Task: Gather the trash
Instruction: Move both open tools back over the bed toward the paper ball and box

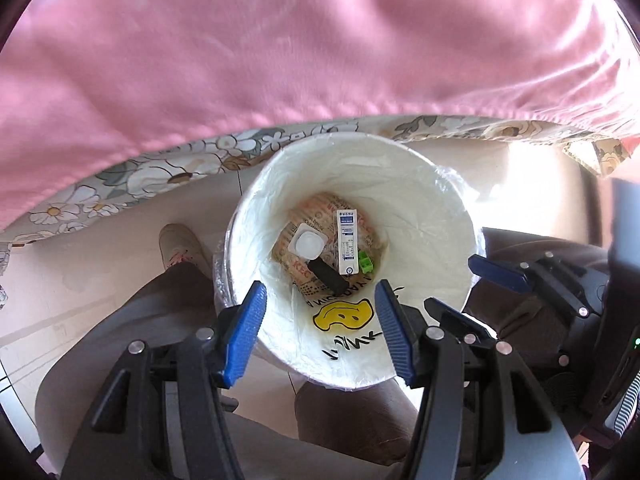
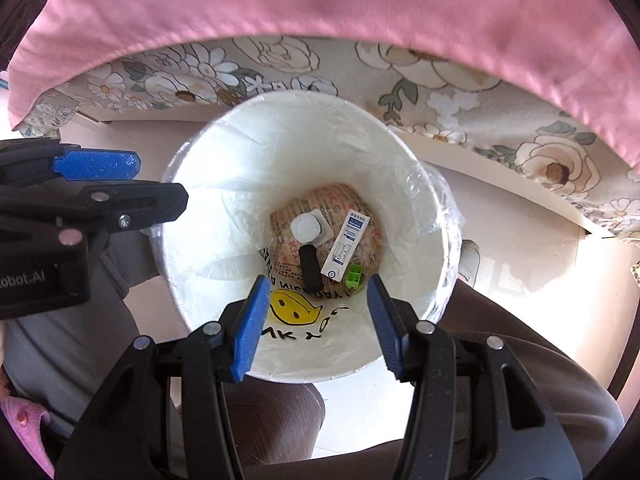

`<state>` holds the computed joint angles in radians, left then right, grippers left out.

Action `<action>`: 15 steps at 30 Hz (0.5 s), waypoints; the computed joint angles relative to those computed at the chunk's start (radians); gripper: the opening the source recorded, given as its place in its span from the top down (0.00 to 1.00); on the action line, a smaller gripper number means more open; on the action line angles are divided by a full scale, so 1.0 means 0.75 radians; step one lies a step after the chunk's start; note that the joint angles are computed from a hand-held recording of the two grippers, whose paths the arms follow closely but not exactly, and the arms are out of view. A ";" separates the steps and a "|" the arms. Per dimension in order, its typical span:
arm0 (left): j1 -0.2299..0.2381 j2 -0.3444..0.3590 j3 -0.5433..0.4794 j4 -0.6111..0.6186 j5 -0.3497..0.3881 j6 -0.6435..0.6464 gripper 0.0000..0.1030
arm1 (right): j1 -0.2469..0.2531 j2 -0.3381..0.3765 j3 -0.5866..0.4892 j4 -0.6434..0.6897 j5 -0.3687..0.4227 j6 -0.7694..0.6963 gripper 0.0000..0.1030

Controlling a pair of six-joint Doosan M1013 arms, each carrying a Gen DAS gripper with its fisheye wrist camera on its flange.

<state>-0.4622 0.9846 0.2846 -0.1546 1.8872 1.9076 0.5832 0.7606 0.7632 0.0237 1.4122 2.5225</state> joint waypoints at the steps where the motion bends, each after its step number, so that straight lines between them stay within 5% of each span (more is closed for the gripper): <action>1: 0.003 -0.016 0.010 -0.004 -0.020 0.007 0.43 | 0.003 -0.007 -0.007 -0.012 -0.001 -0.002 0.50; 8: 0.024 -0.066 -0.047 -0.068 -0.100 0.048 0.43 | 0.024 -0.037 -0.095 -0.142 0.021 -0.048 0.50; 15: 0.033 -0.019 -0.285 -0.027 -0.130 0.037 0.40 | 0.041 -0.033 -0.247 -0.283 0.093 -0.084 0.44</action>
